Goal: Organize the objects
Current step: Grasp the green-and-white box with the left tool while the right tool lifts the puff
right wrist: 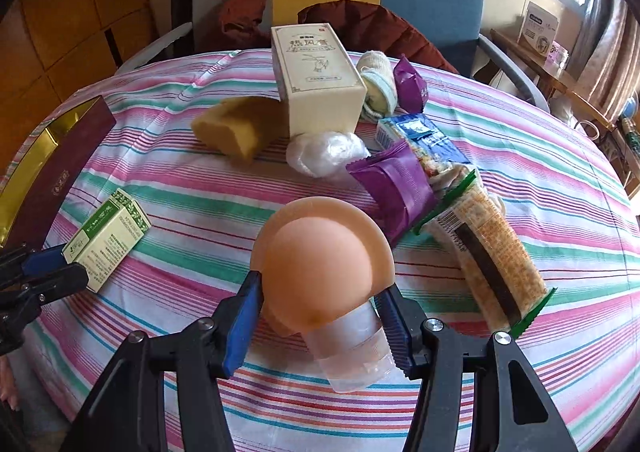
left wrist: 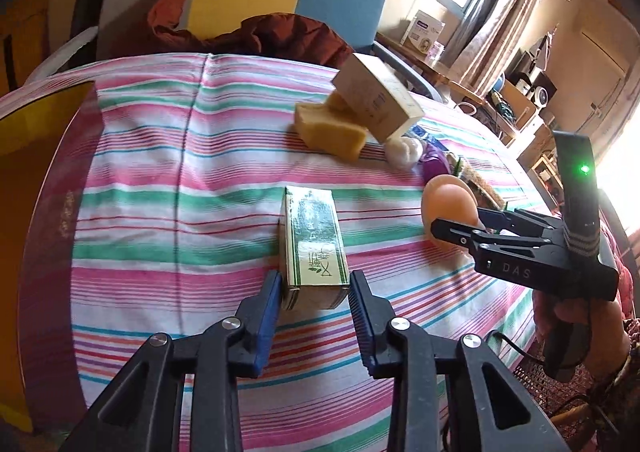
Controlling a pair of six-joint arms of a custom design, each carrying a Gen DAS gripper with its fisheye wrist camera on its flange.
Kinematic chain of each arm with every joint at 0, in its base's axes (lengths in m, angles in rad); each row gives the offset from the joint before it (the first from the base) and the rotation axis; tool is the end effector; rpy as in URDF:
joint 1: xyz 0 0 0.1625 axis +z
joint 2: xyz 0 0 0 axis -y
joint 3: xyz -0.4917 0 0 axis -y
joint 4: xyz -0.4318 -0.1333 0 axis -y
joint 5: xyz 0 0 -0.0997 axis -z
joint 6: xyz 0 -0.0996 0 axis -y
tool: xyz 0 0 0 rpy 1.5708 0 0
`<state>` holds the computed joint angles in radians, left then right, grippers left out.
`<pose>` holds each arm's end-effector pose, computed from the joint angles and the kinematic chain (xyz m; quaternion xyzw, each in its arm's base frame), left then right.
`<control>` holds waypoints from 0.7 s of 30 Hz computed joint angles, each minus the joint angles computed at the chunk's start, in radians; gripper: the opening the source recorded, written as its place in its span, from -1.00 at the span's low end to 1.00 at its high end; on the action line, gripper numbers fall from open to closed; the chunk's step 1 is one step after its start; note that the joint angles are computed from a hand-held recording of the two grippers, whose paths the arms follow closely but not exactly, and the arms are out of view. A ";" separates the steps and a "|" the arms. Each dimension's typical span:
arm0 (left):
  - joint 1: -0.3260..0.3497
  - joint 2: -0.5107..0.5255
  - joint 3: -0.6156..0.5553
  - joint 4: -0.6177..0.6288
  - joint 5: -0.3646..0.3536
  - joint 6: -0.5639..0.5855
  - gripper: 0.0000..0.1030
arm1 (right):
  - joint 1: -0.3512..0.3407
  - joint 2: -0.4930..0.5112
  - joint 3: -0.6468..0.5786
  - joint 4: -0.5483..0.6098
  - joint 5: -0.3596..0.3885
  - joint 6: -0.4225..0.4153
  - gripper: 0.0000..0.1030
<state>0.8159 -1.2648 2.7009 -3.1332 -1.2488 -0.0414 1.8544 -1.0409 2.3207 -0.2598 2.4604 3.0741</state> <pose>-0.0971 -0.3438 0.1223 0.3345 0.9266 -0.1195 0.1233 0.1433 -0.2918 0.0675 0.0365 -0.8758 0.2887 0.3852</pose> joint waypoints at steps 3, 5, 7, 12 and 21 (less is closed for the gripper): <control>0.009 0.010 -0.001 -0.005 0.004 0.004 -0.34 | 0.012 0.019 -0.008 0.001 0.006 0.001 0.11; 0.011 0.021 -0.011 0.007 0.005 -0.008 -0.31 | 0.016 0.022 -0.008 -0.007 0.003 -0.009 0.11; 0.008 0.040 -0.024 0.008 0.021 -0.028 -0.20 | 0.016 0.022 -0.008 -0.005 -0.003 -0.012 0.12; 0.017 0.097 -0.056 -0.009 0.028 -0.023 -0.17 | 0.014 0.024 -0.006 -0.013 -0.004 -0.027 0.12; 0.037 -0.004 -0.023 -0.009 -0.002 0.035 -0.41 | 0.021 0.029 -0.005 -0.034 0.012 -0.037 0.12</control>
